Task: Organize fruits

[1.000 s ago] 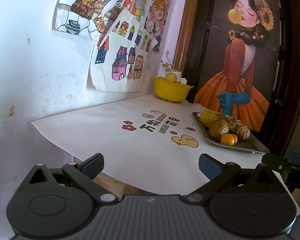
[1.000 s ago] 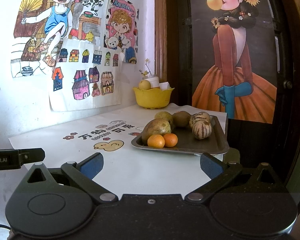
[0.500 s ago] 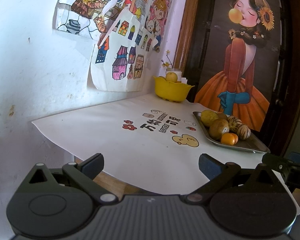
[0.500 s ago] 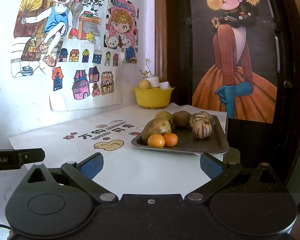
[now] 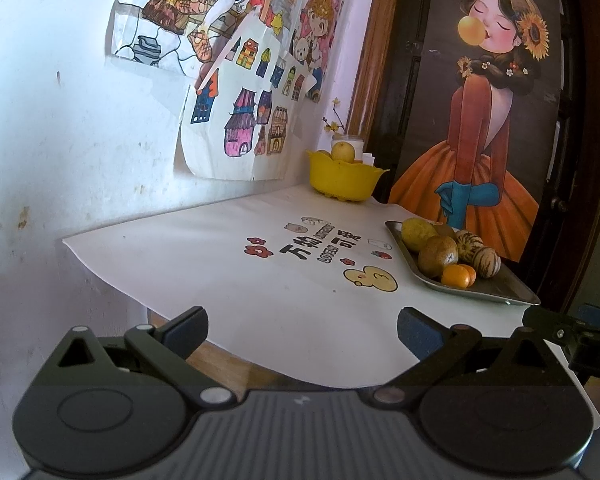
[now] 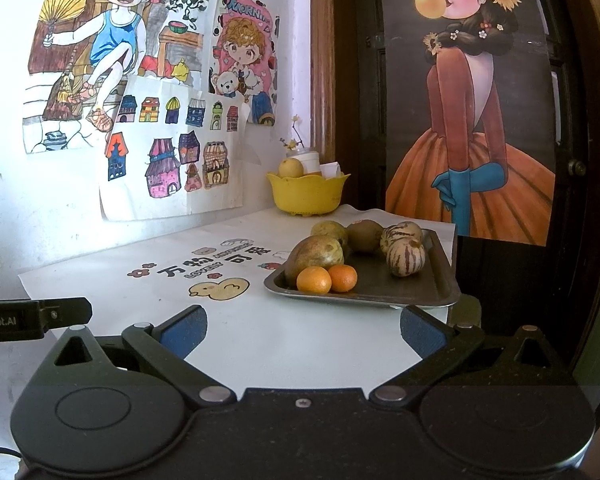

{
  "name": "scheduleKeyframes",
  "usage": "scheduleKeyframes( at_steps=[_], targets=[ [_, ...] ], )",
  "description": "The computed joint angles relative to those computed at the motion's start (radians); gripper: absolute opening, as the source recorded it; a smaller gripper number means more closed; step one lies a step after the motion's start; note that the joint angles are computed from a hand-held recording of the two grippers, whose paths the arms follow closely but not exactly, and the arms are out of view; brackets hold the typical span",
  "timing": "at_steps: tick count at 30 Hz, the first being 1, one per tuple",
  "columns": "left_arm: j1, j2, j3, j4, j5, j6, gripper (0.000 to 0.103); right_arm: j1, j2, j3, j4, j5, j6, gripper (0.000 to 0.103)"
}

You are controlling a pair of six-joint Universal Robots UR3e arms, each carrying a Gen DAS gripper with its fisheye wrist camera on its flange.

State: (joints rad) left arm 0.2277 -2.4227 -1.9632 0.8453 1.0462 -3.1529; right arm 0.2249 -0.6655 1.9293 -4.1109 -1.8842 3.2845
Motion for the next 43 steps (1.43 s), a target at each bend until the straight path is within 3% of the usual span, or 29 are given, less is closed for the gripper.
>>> scheduleKeyframes(
  at_steps=[4, 13, 43],
  targets=[
    [-0.008, 0.005, -0.006, -0.012, 0.012, 0.01, 0.103, 0.001, 0.002, -0.002, 0.0, -0.003, 0.001, 0.102],
    [-0.05, 0.039, -0.017, -0.052, 0.139, 0.006, 0.103, 0.0, 0.0, -0.001, 0.002, 0.0, 0.0, 0.102],
    [-0.064, 0.035, -0.011, -0.055, 0.152, 0.029, 0.103, 0.014, -0.005, 0.004, 0.005, -0.004, -0.005, 0.102]
  ],
)
